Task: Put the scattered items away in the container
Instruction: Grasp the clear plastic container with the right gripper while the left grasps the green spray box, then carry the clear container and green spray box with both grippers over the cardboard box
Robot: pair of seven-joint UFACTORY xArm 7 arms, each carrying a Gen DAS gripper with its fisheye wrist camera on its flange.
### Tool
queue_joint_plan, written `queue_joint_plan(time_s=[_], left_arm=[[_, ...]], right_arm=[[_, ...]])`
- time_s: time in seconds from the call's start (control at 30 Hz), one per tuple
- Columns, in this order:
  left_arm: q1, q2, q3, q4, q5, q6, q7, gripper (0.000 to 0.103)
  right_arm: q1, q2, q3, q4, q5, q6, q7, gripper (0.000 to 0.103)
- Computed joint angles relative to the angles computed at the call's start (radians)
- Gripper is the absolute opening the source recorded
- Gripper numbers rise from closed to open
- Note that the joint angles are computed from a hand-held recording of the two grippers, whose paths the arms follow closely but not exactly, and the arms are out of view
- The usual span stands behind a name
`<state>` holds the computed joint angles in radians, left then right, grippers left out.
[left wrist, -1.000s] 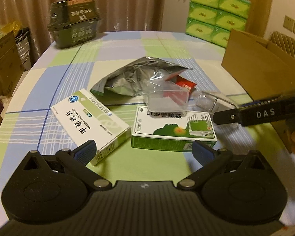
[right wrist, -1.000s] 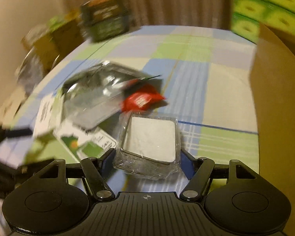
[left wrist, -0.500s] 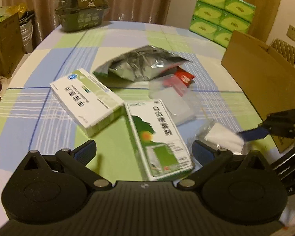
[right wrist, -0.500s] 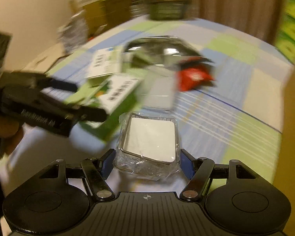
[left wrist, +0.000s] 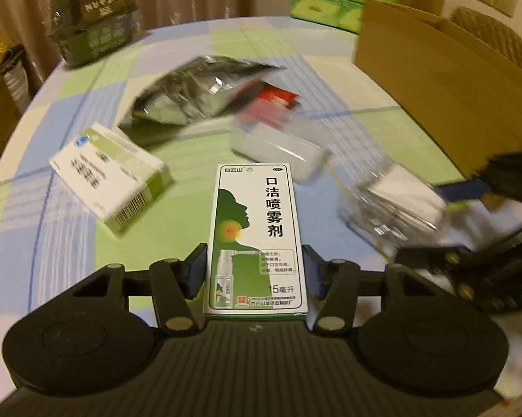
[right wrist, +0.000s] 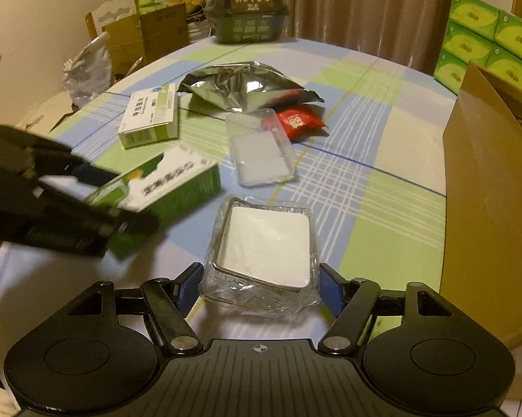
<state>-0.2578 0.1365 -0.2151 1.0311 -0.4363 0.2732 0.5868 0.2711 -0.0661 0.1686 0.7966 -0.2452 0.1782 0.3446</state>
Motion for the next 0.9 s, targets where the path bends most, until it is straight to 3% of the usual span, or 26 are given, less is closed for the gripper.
queue_joint_plan(time_s=[0.07, 0.17, 0.23, 0.33, 0.47, 0.57, 0.63, 0.7, 0.73, 0.83, 0.9], left_arm=[[0.002, -0.050, -0.010, -0.055, -0.032, 0.004, 0.037, 0.051], [-0.019, -0.105, 0.007, -0.114, -0.045, 0.007, 0.034, 0.051], [-0.030, -0.129, 0.024, -0.135, -0.057, 0.011, 0.013, 0.059], [-0.041, -0.138, 0.045, -0.135, -0.069, 0.017, -0.010, 0.066], [-0.051, -0.123, 0.051, -0.113, -0.015, 0.011, -0.031, 0.067], [-0.053, -0.099, 0.050, -0.093, 0.067, 0.009, -0.076, 0.067], [-0.044, -0.082, 0.044, -0.071, 0.025, 0.024, -0.048, 0.067], [-0.041, -0.068, 0.041, -0.056, 0.038, 0.025, -0.046, 0.067], [-0.040, -0.062, 0.040, -0.048, 0.048, 0.031, -0.044, 0.067], [-0.040, -0.046, 0.038, -0.033, 0.108, 0.048, -0.053, 0.066], [-0.040, -0.040, 0.035, -0.028, 0.128, 0.059, -0.058, 0.061]], right_arm=[[-0.003, -0.018, 0.003, -0.023, -0.003, -0.018, 0.024, 0.086], [-0.003, -0.031, 0.004, -0.042, 0.027, -0.041, 0.053, 0.086], [0.000, -0.033, 0.005, -0.045, 0.056, -0.054, 0.061, 0.086], [-0.033, -0.022, 0.035, -0.030, -0.038, -0.063, 0.142, 0.086], [-0.053, 0.008, 0.050, 0.007, -0.203, -0.037, 0.243, 0.086], [-0.032, 0.021, 0.025, 0.017, -0.196, -0.022, 0.242, 0.086], [-0.012, 0.027, 0.009, 0.014, -0.120, -0.017, 0.165, 0.084], [-0.004, 0.032, 0.002, 0.012, -0.101, -0.016, 0.138, 0.072], [0.000, 0.034, -0.001, 0.010, -0.084, -0.018, 0.125, 0.072], [-0.002, 0.039, -0.004, 0.009, -0.118, -0.027, 0.164, 0.072], [0.000, 0.040, -0.006, 0.009, -0.131, -0.028, 0.172, 0.063]])
